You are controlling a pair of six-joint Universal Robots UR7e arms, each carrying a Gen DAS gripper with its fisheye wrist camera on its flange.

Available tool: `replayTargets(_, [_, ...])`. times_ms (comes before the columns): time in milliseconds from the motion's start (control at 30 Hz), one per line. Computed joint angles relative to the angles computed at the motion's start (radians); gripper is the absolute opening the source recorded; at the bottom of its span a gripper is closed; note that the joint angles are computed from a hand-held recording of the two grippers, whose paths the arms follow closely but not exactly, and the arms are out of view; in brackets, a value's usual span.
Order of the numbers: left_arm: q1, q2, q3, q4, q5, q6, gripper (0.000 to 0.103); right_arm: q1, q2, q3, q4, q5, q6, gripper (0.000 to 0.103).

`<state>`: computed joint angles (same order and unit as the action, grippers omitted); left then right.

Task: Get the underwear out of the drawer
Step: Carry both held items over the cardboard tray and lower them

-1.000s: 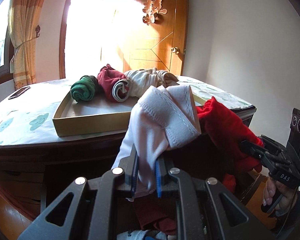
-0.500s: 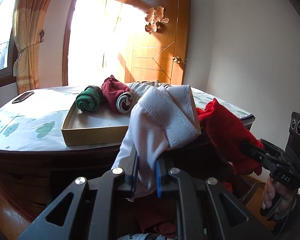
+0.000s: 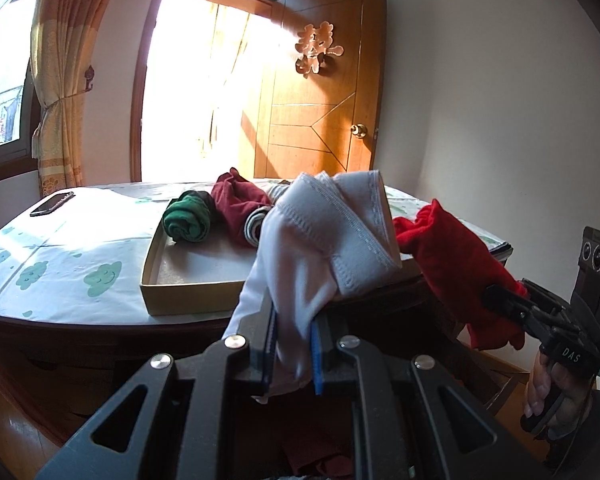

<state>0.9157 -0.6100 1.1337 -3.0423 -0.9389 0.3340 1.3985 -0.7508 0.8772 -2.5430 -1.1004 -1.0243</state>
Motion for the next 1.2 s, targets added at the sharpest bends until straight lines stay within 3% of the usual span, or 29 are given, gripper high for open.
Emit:
replayTargets(767, [0.004,0.049,-0.151,0.091,-0.006,0.032,0.012,0.035,0.076,-0.160,0.068,-0.016,0.034,0.036])
replayTargets(967, [0.010,0.086,-0.253,0.164,-0.002,0.040,0.012,0.056,0.118,-0.250,0.116,-0.039,0.025,0.036])
replayTargets(1200, [0.015,0.143,-0.389,0.235,0.009,0.066,0.012,0.077,0.213,-0.448,0.225,-0.057,0.038,0.036])
